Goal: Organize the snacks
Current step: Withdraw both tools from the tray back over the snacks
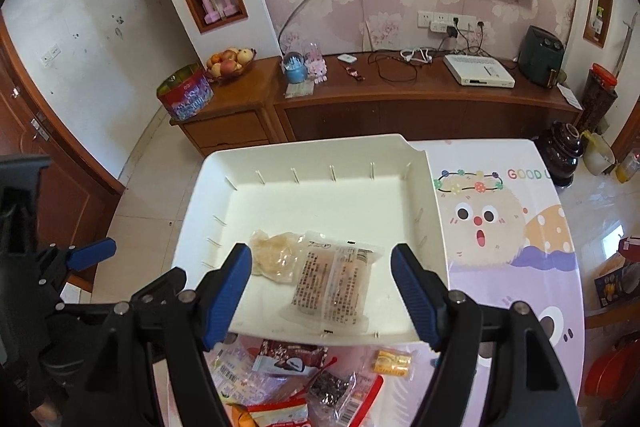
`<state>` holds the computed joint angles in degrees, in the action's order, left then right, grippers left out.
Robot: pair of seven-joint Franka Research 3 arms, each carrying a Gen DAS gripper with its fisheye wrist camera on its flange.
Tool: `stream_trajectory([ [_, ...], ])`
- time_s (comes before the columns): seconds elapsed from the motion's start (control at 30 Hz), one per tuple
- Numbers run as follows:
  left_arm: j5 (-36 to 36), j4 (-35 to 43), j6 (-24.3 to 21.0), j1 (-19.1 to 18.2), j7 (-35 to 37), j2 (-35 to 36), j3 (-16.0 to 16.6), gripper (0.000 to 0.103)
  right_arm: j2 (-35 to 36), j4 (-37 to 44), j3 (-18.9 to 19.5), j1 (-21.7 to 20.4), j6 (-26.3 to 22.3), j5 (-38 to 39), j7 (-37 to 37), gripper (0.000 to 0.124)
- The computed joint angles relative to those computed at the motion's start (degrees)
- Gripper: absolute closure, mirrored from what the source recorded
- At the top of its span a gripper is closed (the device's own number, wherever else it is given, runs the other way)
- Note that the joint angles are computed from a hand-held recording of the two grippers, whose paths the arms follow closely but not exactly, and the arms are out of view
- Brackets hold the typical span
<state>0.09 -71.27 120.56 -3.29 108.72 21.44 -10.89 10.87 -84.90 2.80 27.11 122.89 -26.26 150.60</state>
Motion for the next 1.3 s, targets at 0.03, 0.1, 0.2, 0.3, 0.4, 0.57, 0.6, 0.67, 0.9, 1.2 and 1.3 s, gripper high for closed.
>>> stream_trajectory([
  [0.03,-0.7,-1.5,1.1,0.5,0.6,-1.3,-0.2,0.013,-0.5,-0.1,0.1,0.3,-0.3,-0.6,0.2,0.051],
  [0.1,-2.4,-5.1,3.5,1.5,2.1,-4.5,-0.4,0.013,-1.6,-0.4,0.4,0.8,-0.8,-1.9,0.6,0.051],
  [0.2,-4.6,-9.5,6.3,2.2,4.0,-8.7,-0.3,0.013,-4.2,-1.7,1.3,1.3,-1.3,-3.7,1.5,0.051],
  [0.3,-6.4,-13.9,8.2,2.4,7.4,-13.0,0.1,0.013,-7.0,-3.0,2.8,1.4,-2.1,-5.5,1.9,0.051],
  [0.4,-9.8,-17.4,7.8,2.7,10.8,-17.0,0.8,0.013,-9.2,-3.4,4.5,1.7,-4.0,-8.1,1.9,0.051],
  [0.57,-14.9,-20.6,4.8,2.7,12.1,-21.0,3.0,0.013,-12.2,-4.3,7.2,1.8,-6.4,-10.2,1.1,0.051],
  [0.6,-15.1,-20.8,3.7,2.7,11.6,-21.3,3.3,0.013,-12.6,-4.4,7.8,1.9,-7.1,-10.3,0.9,0.051],
  [0.67,-16.5,-20.5,-0.4,3.0,11.1,-21.8,4.1,0.013,-13.8,-5.4,8.7,2.0,-7.5,-10.3,1.0,0.051],
  [0.9,-17.3,-27.7,-0.9,3.1,12.4,-27.2,6.2,0.013,-16.6,-8.9,11.5,2.0,-8.3,-10.3,4.0,0.049],
  [1.2,-16.7,-36.9,2.2,2.2,13.3,-33.4,8.4,0.013,-18.3,-13.6,13.3,2.7,-8.3,-7.7,6.0,0.048],
  [1.3,-15.9,-40.3,2.4,2.0,13.2,-34.6,8.8,0.013,-19.2,-16.6,13.6,2.8,-7.7,-5.2,6.2,0.048],
])
